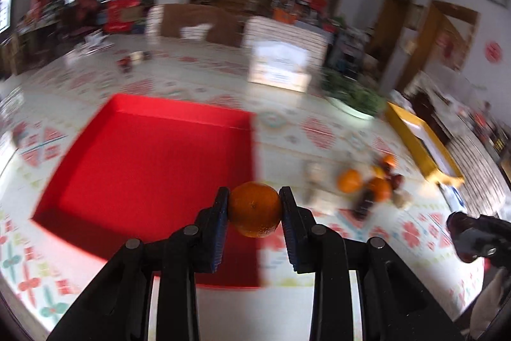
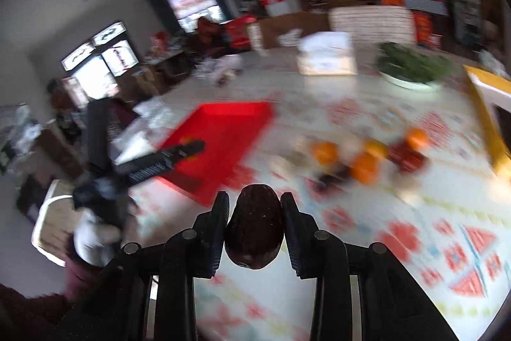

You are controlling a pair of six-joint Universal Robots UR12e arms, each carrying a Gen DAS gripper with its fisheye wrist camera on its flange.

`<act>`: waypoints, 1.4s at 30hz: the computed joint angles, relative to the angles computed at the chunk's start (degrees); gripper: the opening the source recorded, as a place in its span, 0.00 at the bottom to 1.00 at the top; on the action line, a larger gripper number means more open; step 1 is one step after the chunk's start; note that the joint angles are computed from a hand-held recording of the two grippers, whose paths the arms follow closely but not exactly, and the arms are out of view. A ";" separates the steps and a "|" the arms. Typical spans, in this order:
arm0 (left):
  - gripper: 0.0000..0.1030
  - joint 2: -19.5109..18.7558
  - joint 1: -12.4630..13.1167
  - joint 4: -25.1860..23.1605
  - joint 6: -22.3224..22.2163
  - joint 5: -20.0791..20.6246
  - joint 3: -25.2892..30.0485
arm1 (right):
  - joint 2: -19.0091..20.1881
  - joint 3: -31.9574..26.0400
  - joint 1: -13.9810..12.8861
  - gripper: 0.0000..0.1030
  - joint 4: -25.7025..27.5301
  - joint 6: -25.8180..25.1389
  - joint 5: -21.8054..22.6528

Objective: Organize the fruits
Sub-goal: 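Carry the date and orange into the red tray and open both tools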

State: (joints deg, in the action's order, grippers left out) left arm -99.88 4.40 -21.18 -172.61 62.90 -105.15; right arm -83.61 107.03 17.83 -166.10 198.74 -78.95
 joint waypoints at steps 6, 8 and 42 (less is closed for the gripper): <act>0.29 -2.20 2.10 -1.93 -3.33 4.94 2.11 | 9.50 -11.51 1.77 0.35 5.47 -1.28 6.49; 0.29 -3.07 2.25 -3.10 -4.05 6.31 2.90 | 12.59 -15.16 2.70 0.35 8.19 -2.31 7.02; 0.93 2.46 3.41 5.31 -7.80 -10.88 -1.53 | 7.25 -8.36 1.33 0.89 -3.67 1.92 -12.85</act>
